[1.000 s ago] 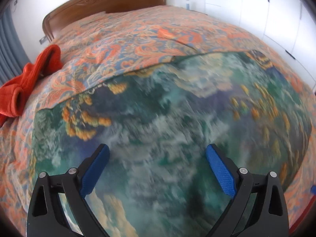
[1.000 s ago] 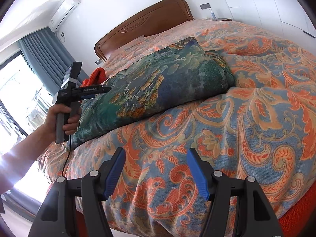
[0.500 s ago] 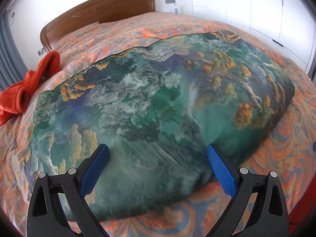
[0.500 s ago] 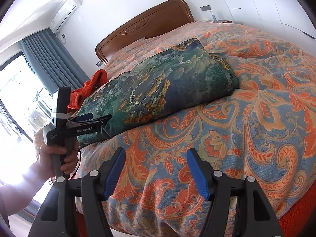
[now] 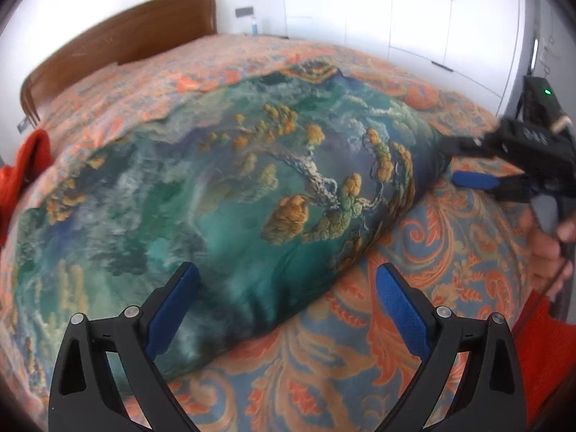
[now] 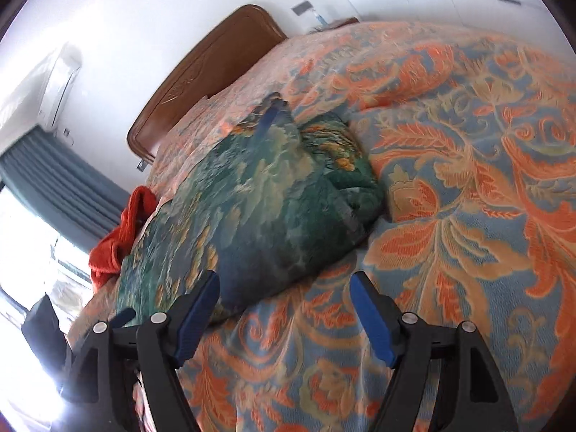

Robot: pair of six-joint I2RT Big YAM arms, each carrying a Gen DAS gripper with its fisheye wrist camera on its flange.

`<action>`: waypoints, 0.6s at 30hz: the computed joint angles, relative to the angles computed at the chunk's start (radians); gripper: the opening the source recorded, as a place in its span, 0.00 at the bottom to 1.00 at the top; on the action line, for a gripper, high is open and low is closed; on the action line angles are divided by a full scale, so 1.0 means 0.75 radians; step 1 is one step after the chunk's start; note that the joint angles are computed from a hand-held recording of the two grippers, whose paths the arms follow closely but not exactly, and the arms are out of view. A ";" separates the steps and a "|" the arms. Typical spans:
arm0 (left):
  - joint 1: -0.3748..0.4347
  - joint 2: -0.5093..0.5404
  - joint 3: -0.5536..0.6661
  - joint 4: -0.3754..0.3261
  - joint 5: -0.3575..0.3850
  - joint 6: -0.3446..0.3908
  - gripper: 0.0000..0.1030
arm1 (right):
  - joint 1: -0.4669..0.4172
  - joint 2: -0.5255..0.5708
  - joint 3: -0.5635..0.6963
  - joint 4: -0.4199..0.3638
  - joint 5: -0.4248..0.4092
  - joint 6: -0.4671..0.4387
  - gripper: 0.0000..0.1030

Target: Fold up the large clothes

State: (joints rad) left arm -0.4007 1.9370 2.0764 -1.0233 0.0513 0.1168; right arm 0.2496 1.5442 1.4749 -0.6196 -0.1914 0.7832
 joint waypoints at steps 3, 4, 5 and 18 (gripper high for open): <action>-0.008 0.015 -0.010 -0.003 -0.010 0.015 0.96 | -0.046 0.082 0.042 0.041 -0.056 0.142 0.74; -0.012 0.009 -0.024 0.006 -0.018 0.027 0.96 | -0.055 0.105 0.056 0.059 -0.073 0.171 0.75; -0.014 0.006 -0.032 0.011 -0.020 0.038 0.96 | -0.061 0.120 0.061 0.086 -0.086 0.197 0.76; 0.063 0.084 0.390 -0.283 0.219 -0.135 0.96 | 0.081 0.087 0.175 0.045 0.325 -0.221 0.27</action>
State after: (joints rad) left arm -0.3533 2.0004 2.3688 -1.2355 0.2152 0.0153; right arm 0.3102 1.6098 1.6060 -0.5859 0.0526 0.6176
